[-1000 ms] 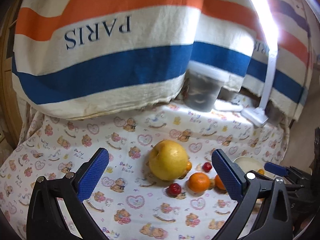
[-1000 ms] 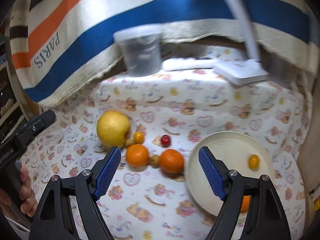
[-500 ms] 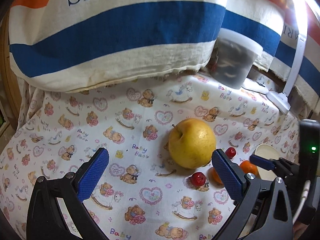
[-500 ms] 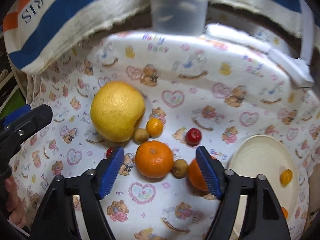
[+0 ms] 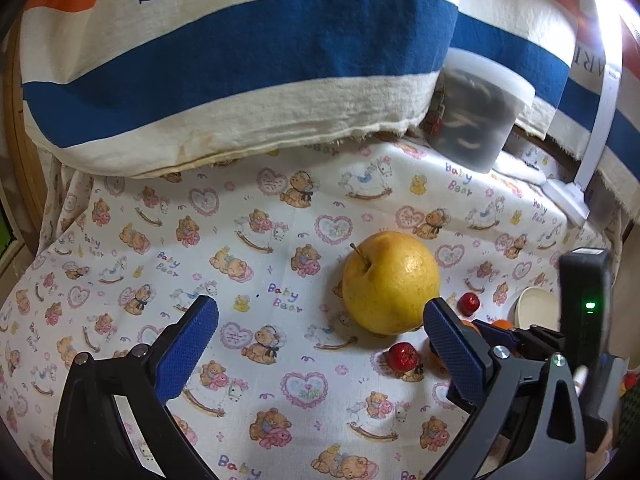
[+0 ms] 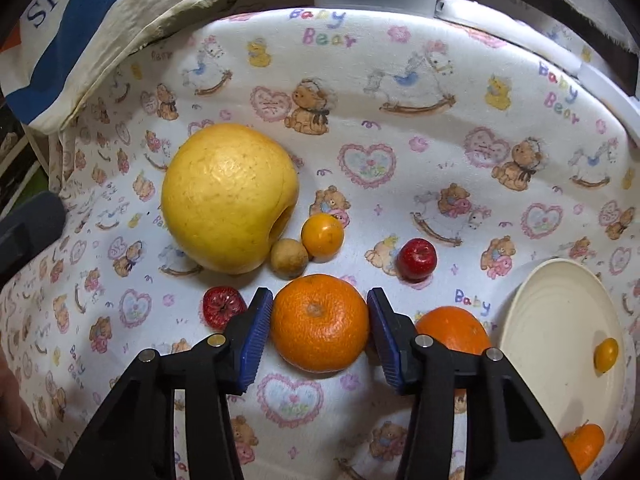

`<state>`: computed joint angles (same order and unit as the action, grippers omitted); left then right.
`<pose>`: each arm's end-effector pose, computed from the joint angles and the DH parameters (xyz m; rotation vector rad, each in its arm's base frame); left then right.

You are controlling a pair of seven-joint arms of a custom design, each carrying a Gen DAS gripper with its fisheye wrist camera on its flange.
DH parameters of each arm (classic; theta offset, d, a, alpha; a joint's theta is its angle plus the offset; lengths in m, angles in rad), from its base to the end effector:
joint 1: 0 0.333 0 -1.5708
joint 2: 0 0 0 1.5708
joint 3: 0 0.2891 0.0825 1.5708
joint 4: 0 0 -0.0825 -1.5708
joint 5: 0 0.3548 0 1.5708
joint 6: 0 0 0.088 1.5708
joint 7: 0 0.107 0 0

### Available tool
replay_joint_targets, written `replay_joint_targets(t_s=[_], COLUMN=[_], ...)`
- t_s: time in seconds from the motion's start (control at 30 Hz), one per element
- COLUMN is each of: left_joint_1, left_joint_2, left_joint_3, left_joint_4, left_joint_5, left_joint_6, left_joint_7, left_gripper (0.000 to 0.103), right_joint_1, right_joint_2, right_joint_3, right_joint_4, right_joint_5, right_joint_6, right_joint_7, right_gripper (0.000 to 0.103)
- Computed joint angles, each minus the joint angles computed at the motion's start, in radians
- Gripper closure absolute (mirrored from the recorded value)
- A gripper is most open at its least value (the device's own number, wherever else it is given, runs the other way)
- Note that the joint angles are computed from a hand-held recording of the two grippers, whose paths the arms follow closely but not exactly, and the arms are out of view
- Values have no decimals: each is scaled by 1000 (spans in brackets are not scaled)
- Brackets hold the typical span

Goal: Organize fruits
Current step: 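Move the right tool to another tangerine and close on it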

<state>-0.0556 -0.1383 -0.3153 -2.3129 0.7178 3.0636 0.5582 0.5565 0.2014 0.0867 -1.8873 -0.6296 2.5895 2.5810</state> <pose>0.4541 -0.2377 0.4762 -1.6901 1.8085 -1.0272 0.4868 0.3750 0.4417 -1.9031 1.7480 -0.5591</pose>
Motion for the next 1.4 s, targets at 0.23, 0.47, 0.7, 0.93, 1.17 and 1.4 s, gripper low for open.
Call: replay_joint_targets(t_s=[0.23,0.47,0.7,0.93,1.17,1.4], left_joint_1=[-9,22,5,-41,-45,-52], left_joint_2=[-5,-20,6,18,31,45], left_joint_3=[5,-28,-28,10,8,11], left_joint_4=[-10,-21,6,3,8,24], left_joint_5=[-19,-24,7,-22,-41,36], left_joint_6=[16,35,-18,-1,-2,-16], left_joint_7=[28,32,33,69,93,46], left_gripper=[5,5,5,5,5,5], right_joint_1=[3,-59,-98,-106,-103,-106], right_joint_2=[-136,-219,-236,-240,-240,-254], right_joint_3=[6,66,82,95,103,103], right_joint_4=[-150,-269,-321,-325,-329,-342], right_joint_5=[-230,-169,-116,-131,-185,-199], right_joint_6=[74,75,125,129,106,126], right_joint_7=[238,221,209,235,280,277], right_gripper=[53,53,53,51,36,36])
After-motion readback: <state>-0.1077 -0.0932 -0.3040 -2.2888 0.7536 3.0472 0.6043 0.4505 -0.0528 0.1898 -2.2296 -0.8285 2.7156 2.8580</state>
